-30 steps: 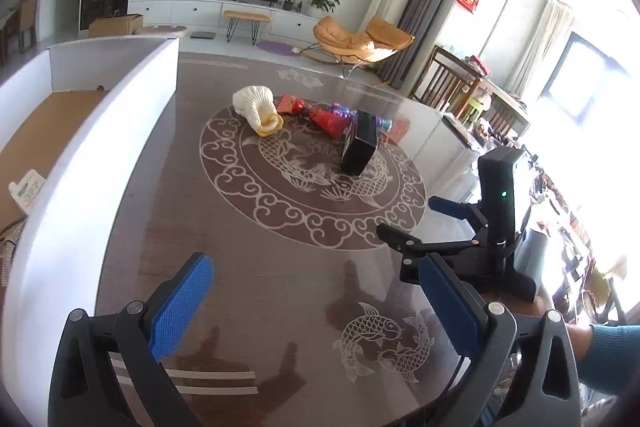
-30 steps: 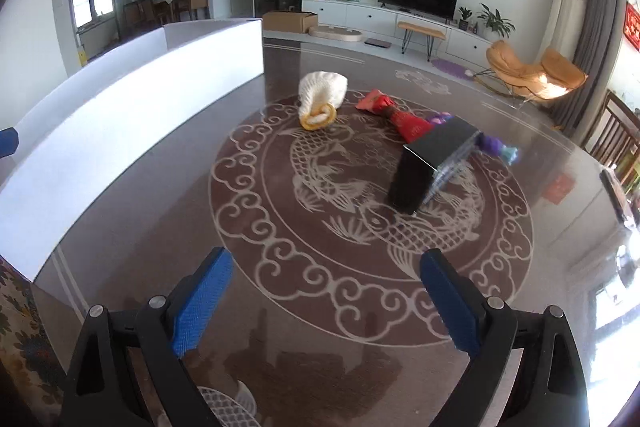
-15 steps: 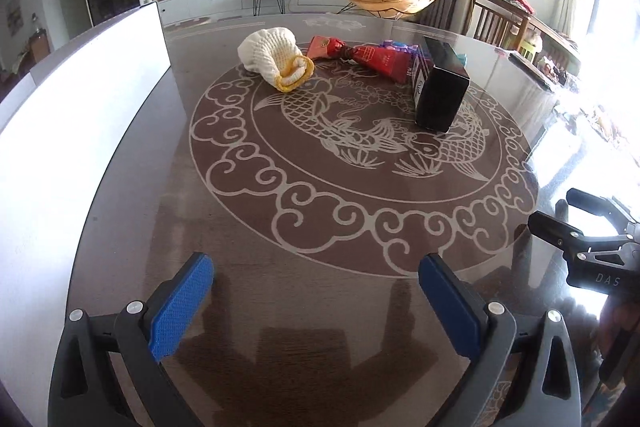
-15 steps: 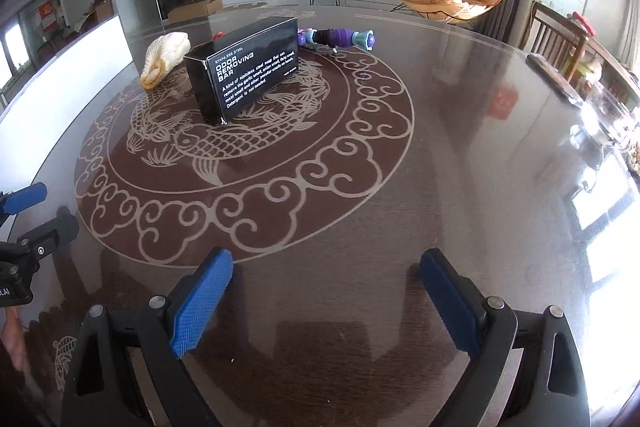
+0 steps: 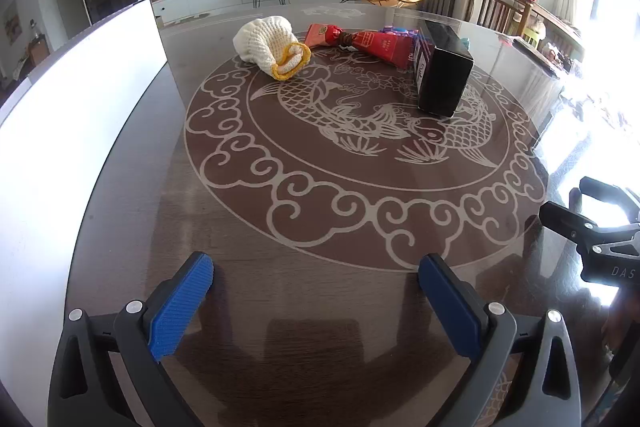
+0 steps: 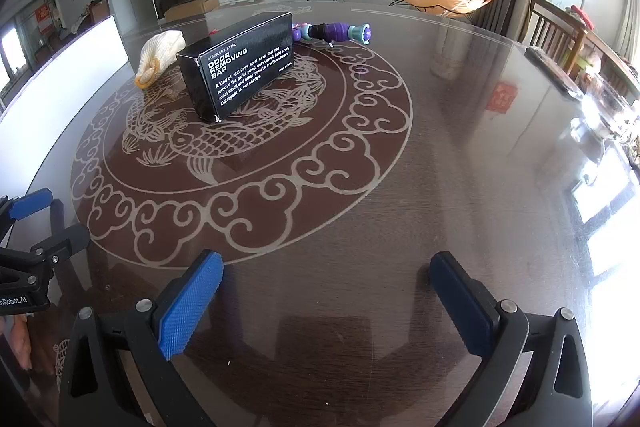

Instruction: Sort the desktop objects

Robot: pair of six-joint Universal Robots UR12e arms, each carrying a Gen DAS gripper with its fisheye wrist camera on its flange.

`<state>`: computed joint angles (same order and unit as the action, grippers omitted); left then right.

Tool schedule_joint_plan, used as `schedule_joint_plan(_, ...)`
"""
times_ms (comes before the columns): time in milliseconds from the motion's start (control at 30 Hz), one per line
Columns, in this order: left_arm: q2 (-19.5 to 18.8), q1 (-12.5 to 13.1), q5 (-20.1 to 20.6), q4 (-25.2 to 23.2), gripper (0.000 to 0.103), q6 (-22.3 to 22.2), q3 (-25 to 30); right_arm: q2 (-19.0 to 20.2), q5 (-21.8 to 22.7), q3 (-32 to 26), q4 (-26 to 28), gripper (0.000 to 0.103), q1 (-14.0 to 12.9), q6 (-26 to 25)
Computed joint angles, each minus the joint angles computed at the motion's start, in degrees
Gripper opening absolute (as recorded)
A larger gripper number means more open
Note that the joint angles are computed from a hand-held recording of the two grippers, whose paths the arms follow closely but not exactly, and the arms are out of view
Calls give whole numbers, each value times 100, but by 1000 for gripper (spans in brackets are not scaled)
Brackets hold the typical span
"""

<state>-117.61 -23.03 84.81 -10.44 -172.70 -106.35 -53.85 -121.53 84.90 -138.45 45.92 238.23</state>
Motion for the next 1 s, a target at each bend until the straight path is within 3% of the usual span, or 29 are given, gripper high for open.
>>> schedule_joint_plan(900, 1, -1, 0, 0, 103, -1, -1, -7, 123, -22, 43, 103, -29, -59)
schedule_joint_plan(1000, 1, -1, 0, 0, 103, -1, -1, -2, 216, -29, -291, 103, -89, -221)
